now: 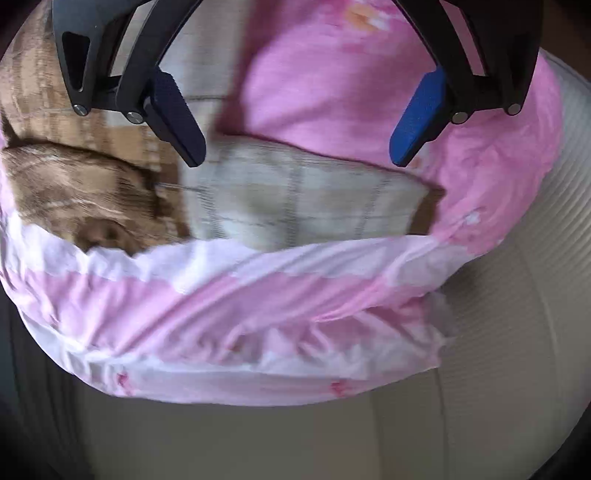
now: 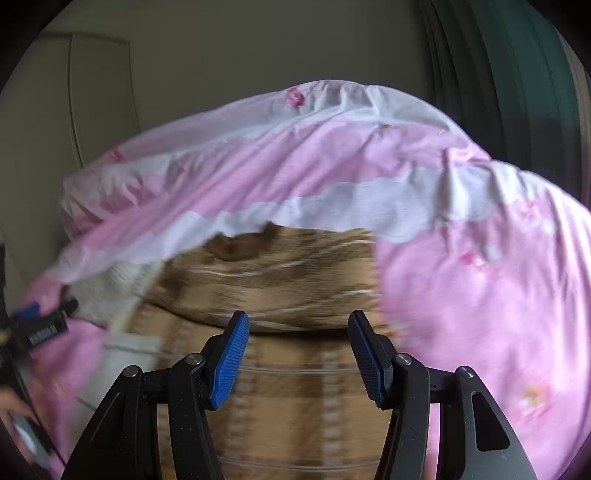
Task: Fold small clothes
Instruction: 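Open the right tool to release the sleeve and withdraw, then grasp the cream sleeve cuff with the left tool and lift it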
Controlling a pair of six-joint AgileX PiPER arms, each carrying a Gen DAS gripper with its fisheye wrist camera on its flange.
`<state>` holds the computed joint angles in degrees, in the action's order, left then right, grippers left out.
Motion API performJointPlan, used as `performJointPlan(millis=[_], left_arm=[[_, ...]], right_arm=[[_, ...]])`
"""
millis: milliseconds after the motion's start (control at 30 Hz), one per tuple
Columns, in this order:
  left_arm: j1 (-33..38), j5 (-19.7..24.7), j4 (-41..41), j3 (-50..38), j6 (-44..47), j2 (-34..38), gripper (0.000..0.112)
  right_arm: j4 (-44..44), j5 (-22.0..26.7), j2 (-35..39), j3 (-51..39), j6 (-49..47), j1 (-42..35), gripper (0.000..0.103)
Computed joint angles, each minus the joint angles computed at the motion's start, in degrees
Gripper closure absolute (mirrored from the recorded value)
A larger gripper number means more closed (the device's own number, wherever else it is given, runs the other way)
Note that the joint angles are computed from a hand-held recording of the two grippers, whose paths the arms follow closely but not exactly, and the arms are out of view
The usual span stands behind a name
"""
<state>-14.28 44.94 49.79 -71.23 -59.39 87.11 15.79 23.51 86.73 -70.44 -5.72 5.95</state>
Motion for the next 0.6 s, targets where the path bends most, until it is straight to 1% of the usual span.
performJointPlan(millis=[67, 133, 233, 267, 300, 333, 400, 467, 600], left_arm=[[3.2, -2.33, 1.23, 2.42, -0.43, -1.94, 0.012], [7.75, -5.11, -1.29, 3.26, 3.06, -2.65, 0.012], [15.21, -9.88, -6.74, 3.91, 9.11, -2.67, 0.012], [17.46, -11.44, -7.89, 4.22, 10.09, -2.45, 0.013], [20.38, -13.42, -8.14, 4.54, 10.3, -1.95, 0.017], [22.32, -14.25, -8.67, 4.58, 10.72, -1.56, 0.018], [28.08, -17.46, -14.27, 3.99, 15.6, -0.11, 0.02], [32.27, -19.97, -19.32, 3.5, 20.01, 1.4, 0.02], [38.59, -23.55, -32.98, 1.81, 33.16, 5.55, 0.023]], right_arm=[[-4.08, -1.7, 0.67, -0.51, 6.56, 4.23, 0.047], [-11.69, -3.62, 2.89, -2.24, 16.64, 9.4, 0.047], [-14.96, -3.24, 6.87, -6.39, 23.31, 14.27, 0.047], [-16.3, -3.04, 8.66, -8.37, 25.74, 16.19, 0.047], [-18.56, -2.81, 10.07, -10.01, 28.62, 17.88, 0.047], [-20.8, -2.82, 11.08, -11.03, 31.21, 19.49, 0.047], [-24.22, -2.11, 13.73, -14.06, 34.81, 22.41, 0.047], [-27.8, -1.34, 16.71, -17.39, 38.26, 25.46, 0.047], [-30.73, -0.37, 20.88, -21.91, 41.28, 29.42, 0.047]])
